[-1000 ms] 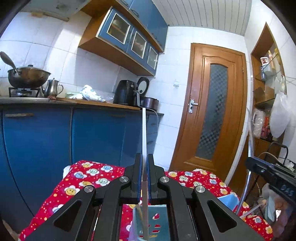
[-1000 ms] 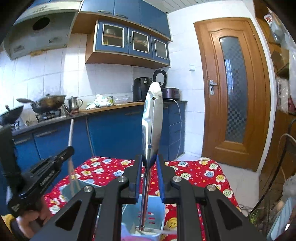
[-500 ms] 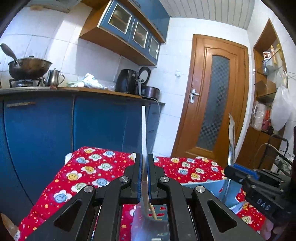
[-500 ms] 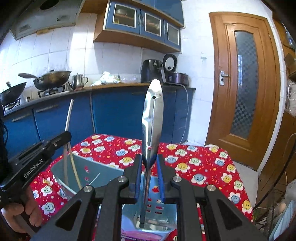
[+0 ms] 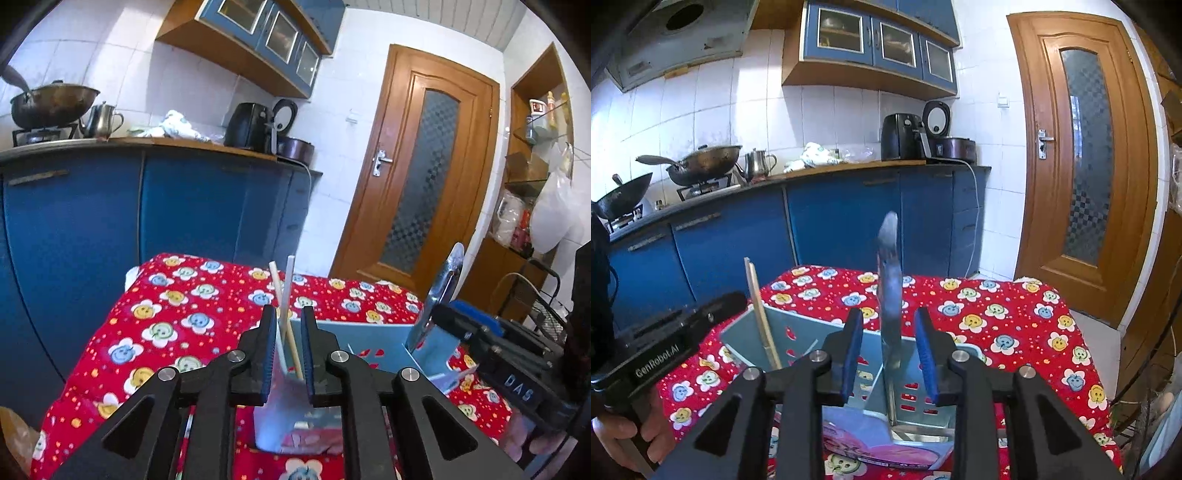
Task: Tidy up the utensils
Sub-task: 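Lower the chopstick and knife into the blue box and open both tools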
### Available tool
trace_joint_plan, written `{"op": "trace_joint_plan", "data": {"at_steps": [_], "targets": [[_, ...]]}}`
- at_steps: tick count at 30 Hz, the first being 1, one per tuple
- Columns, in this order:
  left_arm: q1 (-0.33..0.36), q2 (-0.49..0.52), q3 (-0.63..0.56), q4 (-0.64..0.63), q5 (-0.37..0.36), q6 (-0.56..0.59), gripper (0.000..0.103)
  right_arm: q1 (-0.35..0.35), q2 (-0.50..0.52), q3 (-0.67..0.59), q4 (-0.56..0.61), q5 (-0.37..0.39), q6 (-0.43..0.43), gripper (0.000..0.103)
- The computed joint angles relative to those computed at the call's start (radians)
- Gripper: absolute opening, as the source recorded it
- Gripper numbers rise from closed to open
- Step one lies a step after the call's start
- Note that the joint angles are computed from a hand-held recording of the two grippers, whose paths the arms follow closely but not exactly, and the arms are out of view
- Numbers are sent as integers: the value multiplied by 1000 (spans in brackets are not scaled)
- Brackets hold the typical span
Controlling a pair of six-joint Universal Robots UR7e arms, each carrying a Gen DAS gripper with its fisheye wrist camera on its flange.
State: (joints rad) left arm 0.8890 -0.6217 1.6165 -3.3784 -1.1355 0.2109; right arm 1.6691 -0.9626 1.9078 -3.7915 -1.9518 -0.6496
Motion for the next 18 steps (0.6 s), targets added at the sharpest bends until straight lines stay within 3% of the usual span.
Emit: {"op": "trace_joint_plan", "data": {"at_steps": [18], "targets": [[-27,-173,159,207,51,-100,14,48,-116,173,-107,19,50,36]]}}
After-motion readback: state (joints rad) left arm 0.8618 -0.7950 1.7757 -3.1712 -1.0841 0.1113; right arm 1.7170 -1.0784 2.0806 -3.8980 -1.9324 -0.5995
